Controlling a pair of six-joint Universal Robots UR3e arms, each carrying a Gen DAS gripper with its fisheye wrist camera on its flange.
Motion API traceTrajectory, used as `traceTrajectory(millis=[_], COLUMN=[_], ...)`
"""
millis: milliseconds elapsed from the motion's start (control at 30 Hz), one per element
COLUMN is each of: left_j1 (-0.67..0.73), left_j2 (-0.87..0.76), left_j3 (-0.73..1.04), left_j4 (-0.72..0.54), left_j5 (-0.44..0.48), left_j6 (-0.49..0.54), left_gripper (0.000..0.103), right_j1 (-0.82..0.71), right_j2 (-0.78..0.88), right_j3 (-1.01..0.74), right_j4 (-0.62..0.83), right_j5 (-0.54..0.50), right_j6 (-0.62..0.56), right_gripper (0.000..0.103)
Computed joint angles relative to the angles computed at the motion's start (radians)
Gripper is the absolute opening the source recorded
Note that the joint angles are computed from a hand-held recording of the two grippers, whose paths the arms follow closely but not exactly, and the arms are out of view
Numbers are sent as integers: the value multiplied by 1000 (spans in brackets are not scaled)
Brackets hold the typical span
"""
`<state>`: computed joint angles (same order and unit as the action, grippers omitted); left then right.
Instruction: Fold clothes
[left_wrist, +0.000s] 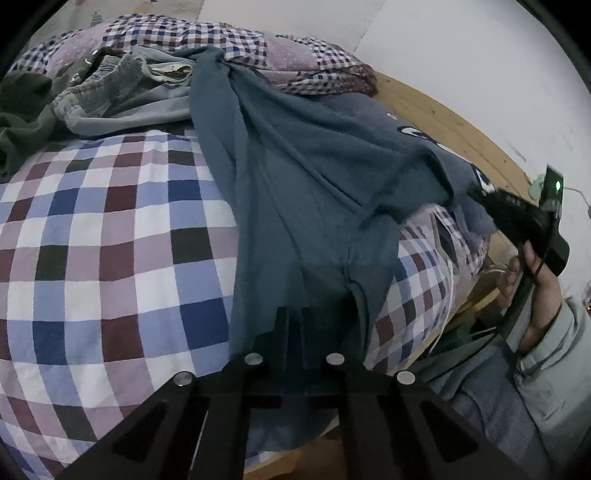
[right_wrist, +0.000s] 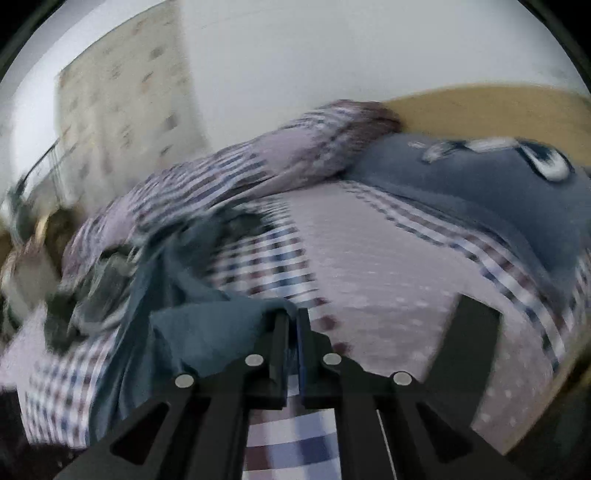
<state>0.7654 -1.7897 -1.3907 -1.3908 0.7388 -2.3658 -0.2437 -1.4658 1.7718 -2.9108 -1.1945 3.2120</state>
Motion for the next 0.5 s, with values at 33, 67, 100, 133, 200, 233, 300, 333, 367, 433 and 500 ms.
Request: traceTrajectory(millis=[33,67,100,133,200,233,300,333,367,433,500], left_j1=[0,-1,-1,3,12,19,35,44,52,50,43], left_j2=[-10,-19,-29,-37,-50,-54,-62,-67,-70,-78,-95], left_j3=[10,20,30,40,52,55,63,66,69,77,102], left_j4=[-1,-3,-4,-9,-15,-13,-8,-4,5,31,8], left_j5=[-4,-9,-13,-21,-38,-44,-58,-66,-69,-46,-20], left_j6=[-11,-23,-35,-49,-78,-93,-128,-147,-163,-200,-214], left_gripper=[3,2,2,2,1,1,0,0,0,0,0], right_j1=[-29,-58,-87,-107,-140,-155,-185,-201,-220,-257,-294], right_j2=[-12,-24,-37,-50,-77,-93,-124,-137,-149,-167,-184], right_j3=[9,17,28,40,63,77,107,122,133,146,154], right_j4=[9,20,32,39,50,52,53,56,69,112,169], right_j5=[12,25,41,49,57,56,53,55,61,81,115], right_j6=[18,36,50,54,50,48,47,49,52,52,41], right_gripper=[2,2,2,2,2,2,2,2,2,5,5])
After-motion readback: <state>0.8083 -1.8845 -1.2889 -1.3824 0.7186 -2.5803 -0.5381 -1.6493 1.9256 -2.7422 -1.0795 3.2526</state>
